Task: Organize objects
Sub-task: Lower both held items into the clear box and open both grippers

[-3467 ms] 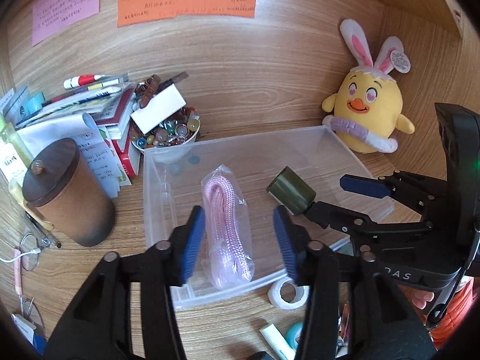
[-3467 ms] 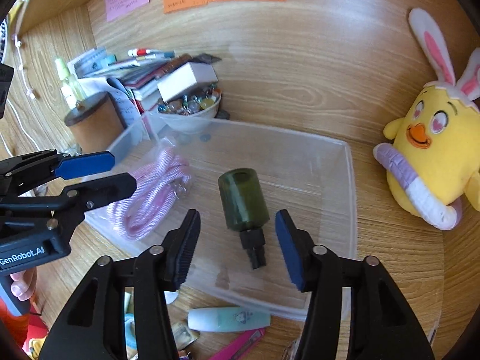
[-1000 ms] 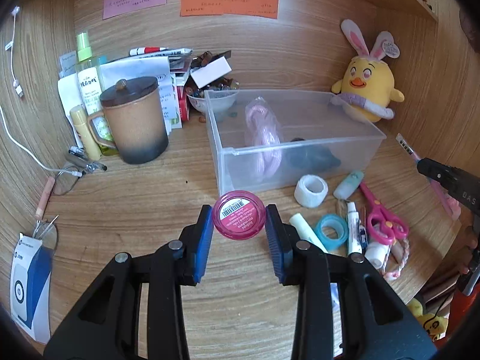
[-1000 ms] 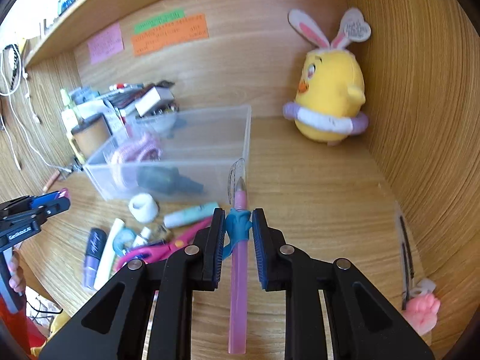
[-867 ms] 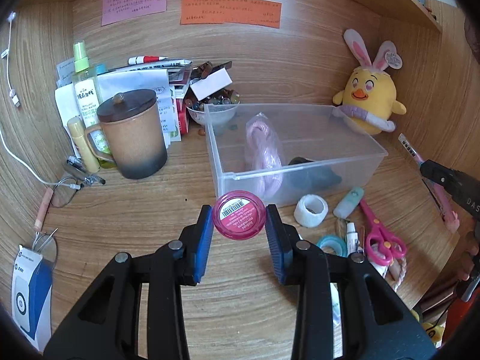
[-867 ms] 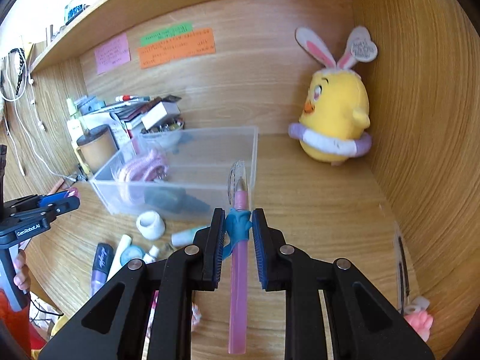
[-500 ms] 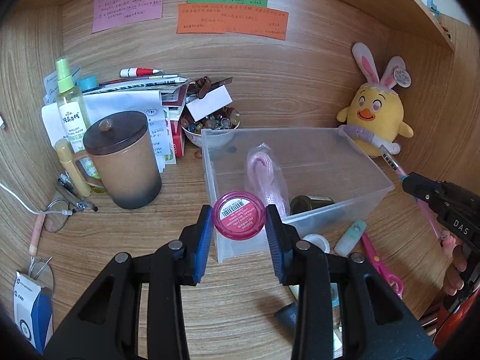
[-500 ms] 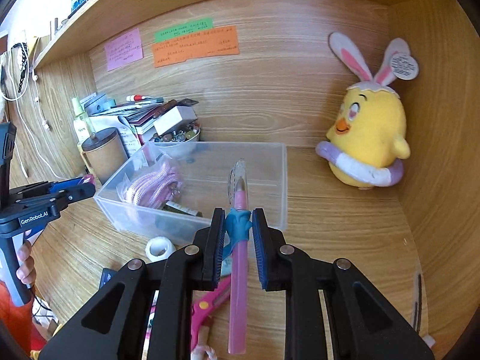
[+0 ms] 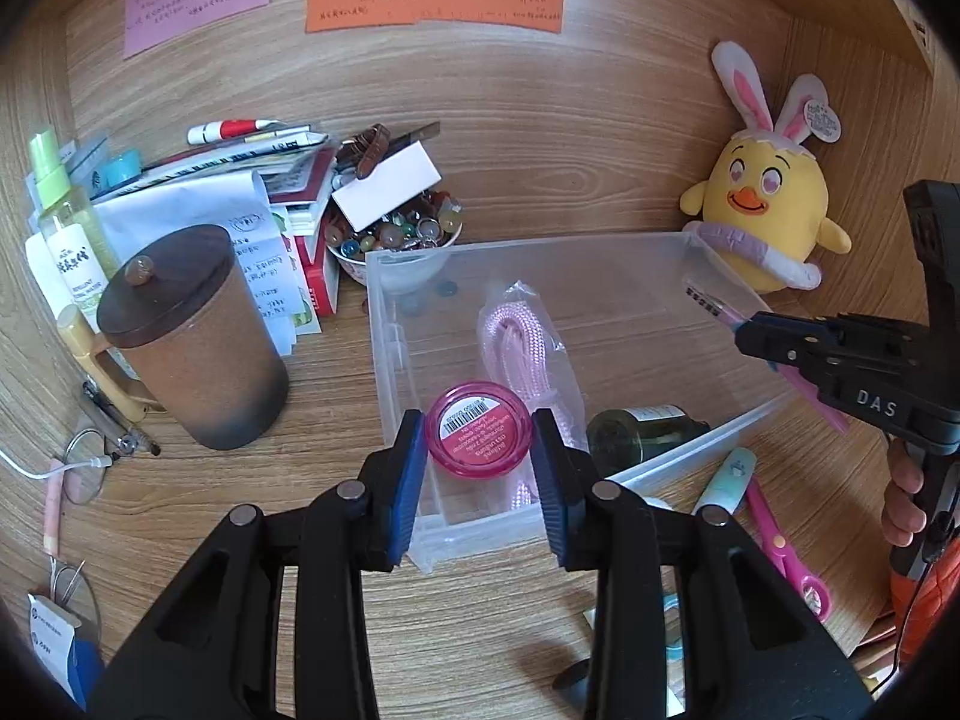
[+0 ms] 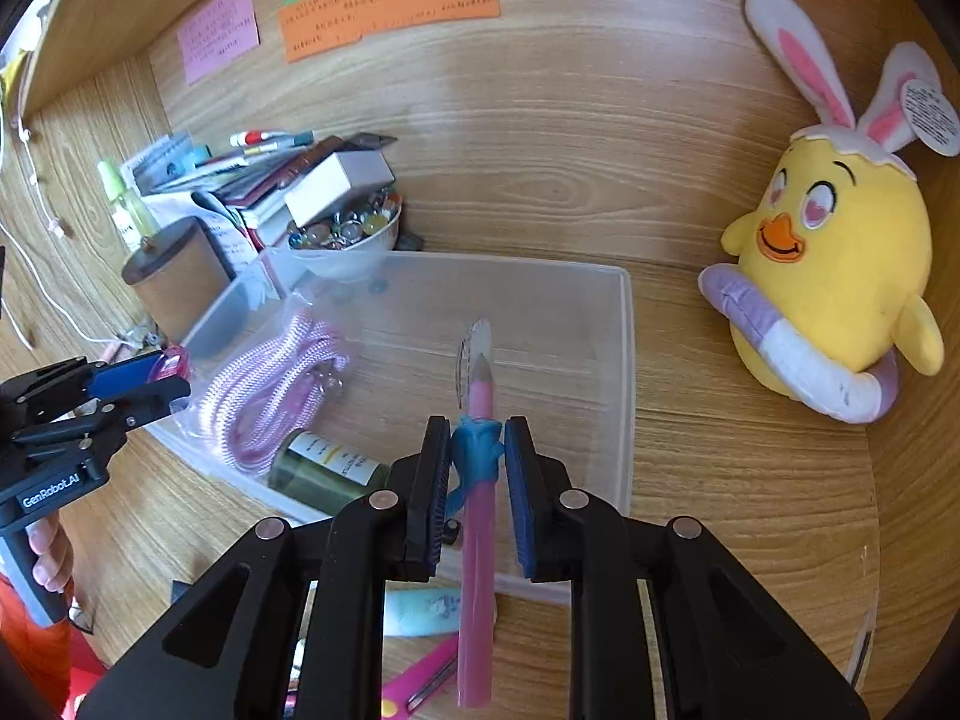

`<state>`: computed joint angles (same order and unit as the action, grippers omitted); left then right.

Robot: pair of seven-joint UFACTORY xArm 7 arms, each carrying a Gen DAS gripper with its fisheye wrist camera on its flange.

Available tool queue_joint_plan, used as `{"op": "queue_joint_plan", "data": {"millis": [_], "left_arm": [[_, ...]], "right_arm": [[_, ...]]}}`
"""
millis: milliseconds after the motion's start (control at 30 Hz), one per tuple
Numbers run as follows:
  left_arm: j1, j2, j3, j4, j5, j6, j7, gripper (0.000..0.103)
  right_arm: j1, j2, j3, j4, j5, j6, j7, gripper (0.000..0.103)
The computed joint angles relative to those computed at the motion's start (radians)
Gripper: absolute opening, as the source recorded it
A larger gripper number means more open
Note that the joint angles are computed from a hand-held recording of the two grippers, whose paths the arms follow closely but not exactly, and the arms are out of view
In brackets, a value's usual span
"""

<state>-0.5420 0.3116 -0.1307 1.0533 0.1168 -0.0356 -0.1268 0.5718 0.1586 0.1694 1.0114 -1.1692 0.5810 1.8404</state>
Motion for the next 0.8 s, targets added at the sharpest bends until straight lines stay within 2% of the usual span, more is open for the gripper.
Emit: {"op": "queue_joint_plan", "data": {"millis": [267, 367, 500, 567, 633, 700, 800], "left_arm": [[0.079, 0.029, -0.091, 0.034, -0.040, 0.034, 0.058, 0.035], [0.078, 0.027, -0.090, 0.037, -0.051, 0.046, 0.066, 0.040], [0.135, 0.018, -0.158, 0.026, -0.095, 0.051, 0.113, 0.049], [0.122, 0.006, -0.149, 0.014, -0.100, 0.040, 0.115, 0.055], [0.072, -0.012, -0.098, -0.001, -0.082, 0.025, 0.092, 0.064], [0.030, -0.033, -0.055, -0.025, -0.062, -0.003, 0.068, 0.068], [0.021, -0.063, -0.047, -0.055, -0.048, -0.024, 0.059, 0.068]], "right_arm": [[0.017, 0.091, -0.021, 0.095, 0.084, 0.014, -0.151, 0.017], [0.033, 0.119, -0.033, 0.126, 0.115, 0.024, -0.200, 0.017], [0.062, 0.137, -0.047, 0.151, 0.136, 0.042, -0.236, 0.018], [0.081, 0.139, -0.050, 0.163, 0.133, 0.073, -0.246, 0.018], [0.098, 0.134, -0.050, 0.169, 0.125, 0.101, -0.247, 0.019], [0.112, 0.120, -0.046, 0.165, 0.106, 0.119, -0.235, 0.026], [0.136, 0.092, -0.032, 0.156, 0.061, 0.172, -0.199, 0.037]]}}
